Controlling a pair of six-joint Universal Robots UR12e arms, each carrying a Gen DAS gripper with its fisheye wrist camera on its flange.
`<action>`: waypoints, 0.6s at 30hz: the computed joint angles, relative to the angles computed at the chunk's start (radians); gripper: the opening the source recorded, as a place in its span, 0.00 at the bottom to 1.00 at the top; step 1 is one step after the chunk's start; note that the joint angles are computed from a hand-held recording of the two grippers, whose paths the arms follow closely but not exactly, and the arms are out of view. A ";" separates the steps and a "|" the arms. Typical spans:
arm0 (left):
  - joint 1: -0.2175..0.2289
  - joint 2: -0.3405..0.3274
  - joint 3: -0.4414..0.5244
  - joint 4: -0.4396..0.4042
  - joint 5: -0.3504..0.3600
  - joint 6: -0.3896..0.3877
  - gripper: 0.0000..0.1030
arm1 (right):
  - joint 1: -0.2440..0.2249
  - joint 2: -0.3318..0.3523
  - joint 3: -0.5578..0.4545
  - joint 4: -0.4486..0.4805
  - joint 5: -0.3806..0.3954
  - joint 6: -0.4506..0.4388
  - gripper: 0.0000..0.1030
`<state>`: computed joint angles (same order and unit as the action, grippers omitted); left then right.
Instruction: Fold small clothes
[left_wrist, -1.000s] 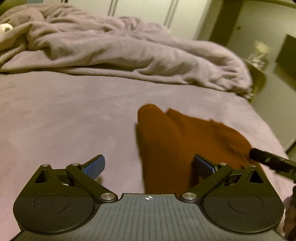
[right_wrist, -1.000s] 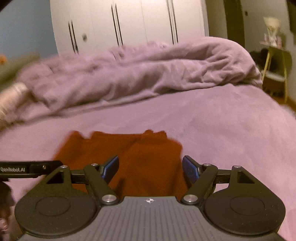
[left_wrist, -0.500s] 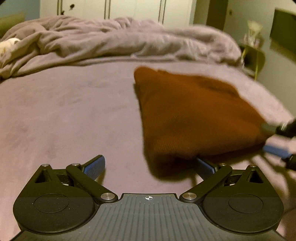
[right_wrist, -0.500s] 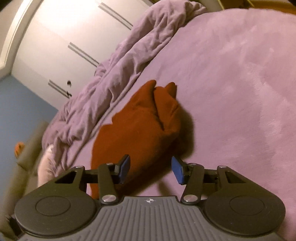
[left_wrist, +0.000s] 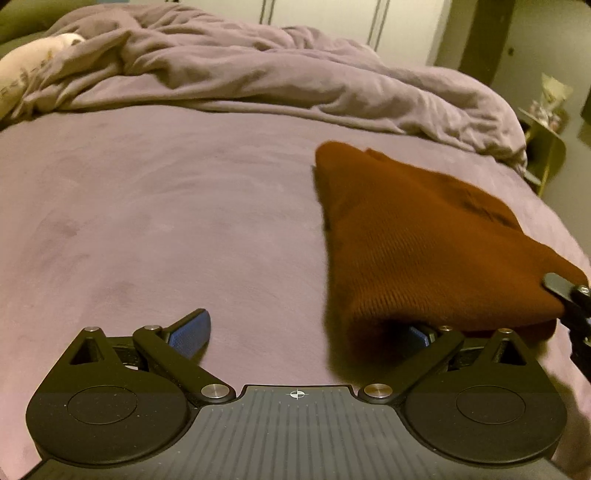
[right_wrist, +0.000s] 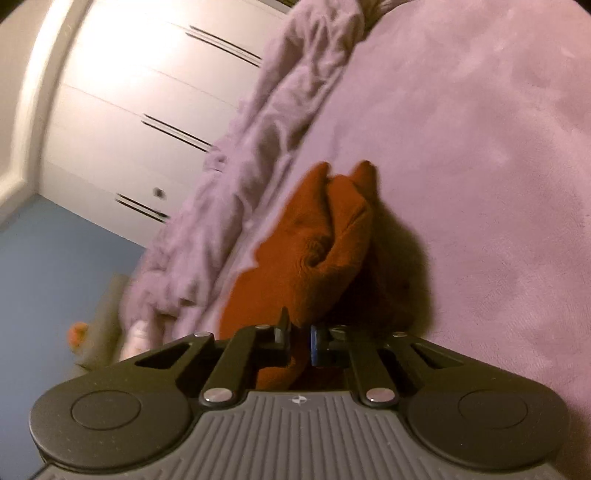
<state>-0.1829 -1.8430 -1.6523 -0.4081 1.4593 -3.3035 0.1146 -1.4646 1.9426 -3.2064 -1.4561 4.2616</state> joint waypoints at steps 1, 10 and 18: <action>0.000 0.001 -0.002 0.010 0.016 -0.004 1.00 | -0.006 0.001 0.009 -0.037 0.016 0.031 0.08; 0.020 0.019 -0.020 0.009 -0.021 -0.023 1.00 | 0.000 -0.017 -0.015 0.175 -0.011 -0.184 0.07; 0.027 0.041 -0.035 -0.008 -0.002 -0.043 1.00 | 0.006 -0.029 -0.017 0.209 -0.031 -0.219 0.08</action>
